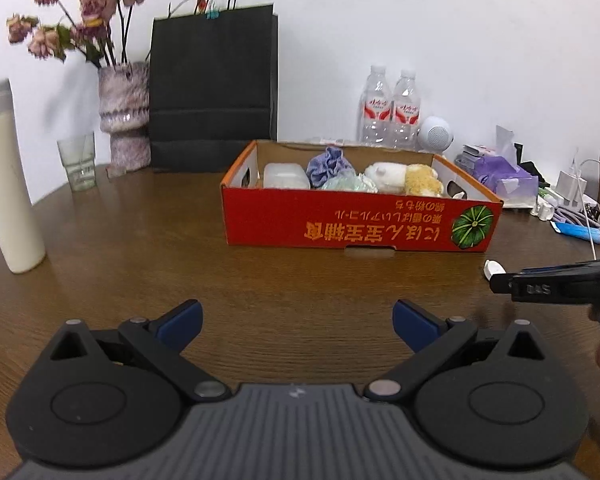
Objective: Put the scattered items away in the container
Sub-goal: 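Grasp the small white object with the right tool, then lift the white object and carry it over the box with the right tool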
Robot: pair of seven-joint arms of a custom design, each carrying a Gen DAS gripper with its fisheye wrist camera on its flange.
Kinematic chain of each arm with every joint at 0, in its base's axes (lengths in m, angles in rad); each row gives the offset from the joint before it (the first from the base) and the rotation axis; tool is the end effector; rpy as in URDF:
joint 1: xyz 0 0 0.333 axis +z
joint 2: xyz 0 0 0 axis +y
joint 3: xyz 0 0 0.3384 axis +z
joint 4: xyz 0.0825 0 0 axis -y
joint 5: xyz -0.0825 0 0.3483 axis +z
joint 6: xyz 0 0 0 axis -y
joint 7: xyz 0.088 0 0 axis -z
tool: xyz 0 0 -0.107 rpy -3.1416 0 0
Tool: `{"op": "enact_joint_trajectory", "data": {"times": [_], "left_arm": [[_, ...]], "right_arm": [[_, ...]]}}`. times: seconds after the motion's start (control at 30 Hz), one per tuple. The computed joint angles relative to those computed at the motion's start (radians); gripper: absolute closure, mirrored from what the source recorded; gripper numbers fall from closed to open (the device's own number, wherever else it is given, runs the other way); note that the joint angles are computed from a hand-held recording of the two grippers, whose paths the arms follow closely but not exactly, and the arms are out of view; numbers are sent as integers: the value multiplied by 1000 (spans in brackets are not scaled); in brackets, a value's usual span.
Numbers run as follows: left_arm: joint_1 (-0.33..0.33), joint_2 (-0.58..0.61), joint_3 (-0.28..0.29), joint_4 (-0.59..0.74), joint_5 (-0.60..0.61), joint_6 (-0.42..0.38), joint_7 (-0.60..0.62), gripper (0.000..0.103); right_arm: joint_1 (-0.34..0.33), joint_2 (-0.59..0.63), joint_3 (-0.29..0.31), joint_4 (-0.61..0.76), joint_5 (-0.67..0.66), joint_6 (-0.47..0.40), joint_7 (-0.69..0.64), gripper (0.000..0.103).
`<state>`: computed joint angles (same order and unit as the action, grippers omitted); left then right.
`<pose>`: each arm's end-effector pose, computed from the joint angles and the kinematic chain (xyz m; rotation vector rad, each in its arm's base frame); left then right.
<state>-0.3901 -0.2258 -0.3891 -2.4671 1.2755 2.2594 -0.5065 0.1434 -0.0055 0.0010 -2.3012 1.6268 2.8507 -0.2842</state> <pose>0.3221 -0.2887 0.4337 -1.8335 1.2044 -0.7112 0.4923 0.0175 0.4157 -1.9840 1.1708 -0.5500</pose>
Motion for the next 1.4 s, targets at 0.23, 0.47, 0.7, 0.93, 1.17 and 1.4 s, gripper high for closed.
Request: {"op": "enact_joint_trajectory", "data": {"times": [0.23,0.47,0.7,0.93,1.17,1.4], "left_arm": [[16,27,20,6,16,17,-6,0],[28,53,32,39,22,16,-7,0],[-11,33,-15,64,24,-65,35,0],[-117,18,-127,59,43,-301,-92,0],[-265,50,-198,45,43,-521,-188,0],[-364,48,-212,21,-12,-582,-251,0]], "right_arm": [[10,95,14,89,-28,43,24,67],[-14,118,21,115,-77,15,67,77],[-26,-61,-5,-39,25,-60,-57,77],[-60,-416,-77,-319,44,-238,-118,77],[-140,-642,-149,-490,-98,-368,0,77],[-201,-849,-158,-646,-59,-353,-58,77]]}}
